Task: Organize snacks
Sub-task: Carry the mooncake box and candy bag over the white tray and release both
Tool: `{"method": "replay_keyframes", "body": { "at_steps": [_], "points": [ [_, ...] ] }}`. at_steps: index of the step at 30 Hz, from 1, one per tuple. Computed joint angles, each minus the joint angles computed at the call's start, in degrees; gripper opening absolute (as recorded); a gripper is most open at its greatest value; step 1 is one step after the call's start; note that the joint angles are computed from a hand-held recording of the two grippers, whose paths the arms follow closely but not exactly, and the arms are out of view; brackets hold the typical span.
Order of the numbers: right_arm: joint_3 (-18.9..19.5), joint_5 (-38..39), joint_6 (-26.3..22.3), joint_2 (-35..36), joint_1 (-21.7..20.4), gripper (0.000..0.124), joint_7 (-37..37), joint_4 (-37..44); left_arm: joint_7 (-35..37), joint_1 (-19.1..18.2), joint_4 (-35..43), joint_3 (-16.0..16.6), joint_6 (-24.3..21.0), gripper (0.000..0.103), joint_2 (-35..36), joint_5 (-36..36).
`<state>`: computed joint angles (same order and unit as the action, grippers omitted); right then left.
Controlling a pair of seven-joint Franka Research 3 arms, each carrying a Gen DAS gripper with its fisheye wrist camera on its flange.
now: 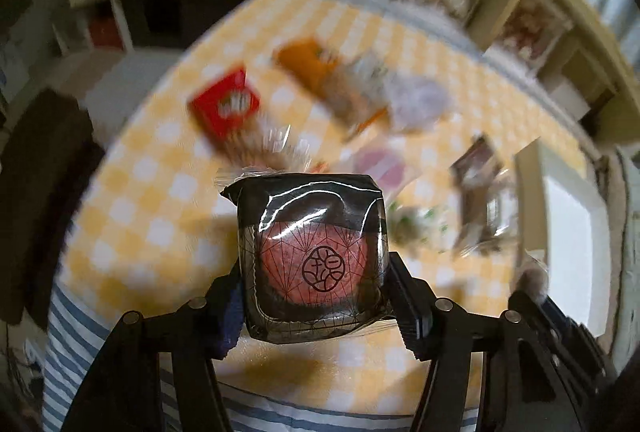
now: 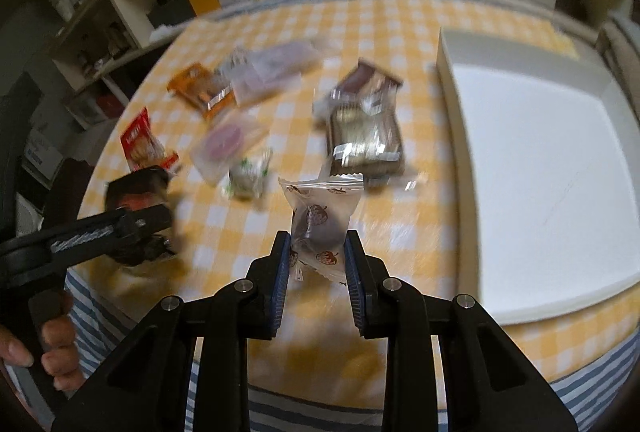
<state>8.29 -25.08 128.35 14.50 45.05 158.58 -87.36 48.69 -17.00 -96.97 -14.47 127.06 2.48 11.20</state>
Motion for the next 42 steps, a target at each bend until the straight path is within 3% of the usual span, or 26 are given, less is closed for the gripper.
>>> {"method": "replay_keyframes", "body": {
  "at_steps": [7, 15, 23, 31, 42],
  "points": [
    [-0.32, -8.91, -1.76, -2.73, 0.86, 0.027, 2.38, 0.09, -2.2, -0.89, -6.21, -1.37, 7.99, 0.061, -8.3, 8.16],
    [1.27, -14.82, -4.74, -6.99, -0.64, 0.027, 3.38, -0.25, -3.52, -1.47, -8.66, -2.86, 11.75, 0.061, -13.07, 11.2],
    [3.65, -19.22, -7.34, -15.15, -5.25, 0.027, 4.13, -5.83, -4.95, -3.93, -4.49, -6.15, 13.0, 0.061, -10.53, 15.38],
    [6.07, -17.33, -8.23, -27.1, -12.57, 0.027, 4.53, -18.49, -5.37, -10.77, 6.77, -8.1, 9.3, 0.061, 0.6, 21.26],
    [5.58, -8.86, -5.77, -41.98, -20.8, 0.027, 2.31, -37.07, 0.81, -22.86, 32.4, -2.84, 1.03, 0.061, 23.59, 19.8]
  ]
}}
